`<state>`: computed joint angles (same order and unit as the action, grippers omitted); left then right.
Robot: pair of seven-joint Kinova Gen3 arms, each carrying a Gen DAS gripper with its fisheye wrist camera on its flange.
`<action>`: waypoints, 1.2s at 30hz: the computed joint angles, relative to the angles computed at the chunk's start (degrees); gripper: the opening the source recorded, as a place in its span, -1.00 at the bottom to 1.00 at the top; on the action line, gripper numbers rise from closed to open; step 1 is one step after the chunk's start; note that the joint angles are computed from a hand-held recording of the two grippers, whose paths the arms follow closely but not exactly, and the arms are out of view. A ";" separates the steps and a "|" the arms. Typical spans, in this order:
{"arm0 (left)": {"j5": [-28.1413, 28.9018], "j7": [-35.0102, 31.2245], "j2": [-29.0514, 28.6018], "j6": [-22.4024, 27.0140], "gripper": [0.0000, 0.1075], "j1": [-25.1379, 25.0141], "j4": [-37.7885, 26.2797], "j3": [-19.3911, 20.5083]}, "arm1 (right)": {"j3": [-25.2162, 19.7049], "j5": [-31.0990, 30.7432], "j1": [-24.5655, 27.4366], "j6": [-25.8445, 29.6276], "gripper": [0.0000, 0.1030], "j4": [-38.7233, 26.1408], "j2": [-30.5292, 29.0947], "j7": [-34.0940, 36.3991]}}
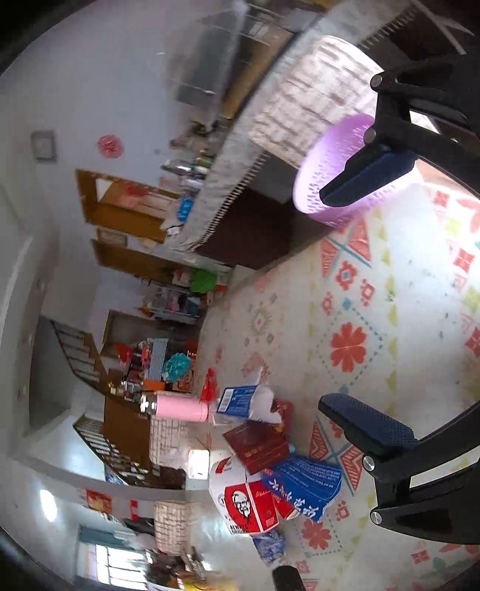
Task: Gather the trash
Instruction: 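Move both tools toward the boxes and tissue bag on the table, then grasp the white-red KFC box with the left tool while the right tool grasps a blue box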
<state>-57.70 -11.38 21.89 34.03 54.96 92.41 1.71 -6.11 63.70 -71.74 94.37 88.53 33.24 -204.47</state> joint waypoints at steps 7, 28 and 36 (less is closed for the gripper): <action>10.17 -10.78 -0.07 -4.29 0.92 -5.54 -0.50 2.42 | -7.35 0.71 8.07 -12.30 0.98 4.11 -4.41 -5.88; 34.71 -56.85 8.40 2.43 0.92 -22.50 -19.07 12.12 | -18.99 13.73 31.67 -49.95 0.91 11.93 -7.30 -11.67; 44.31 -72.46 16.61 11.64 0.92 -20.82 -33.42 9.44 | -4.44 3.22 23.27 -59.28 0.84 2.82 -2.77 3.84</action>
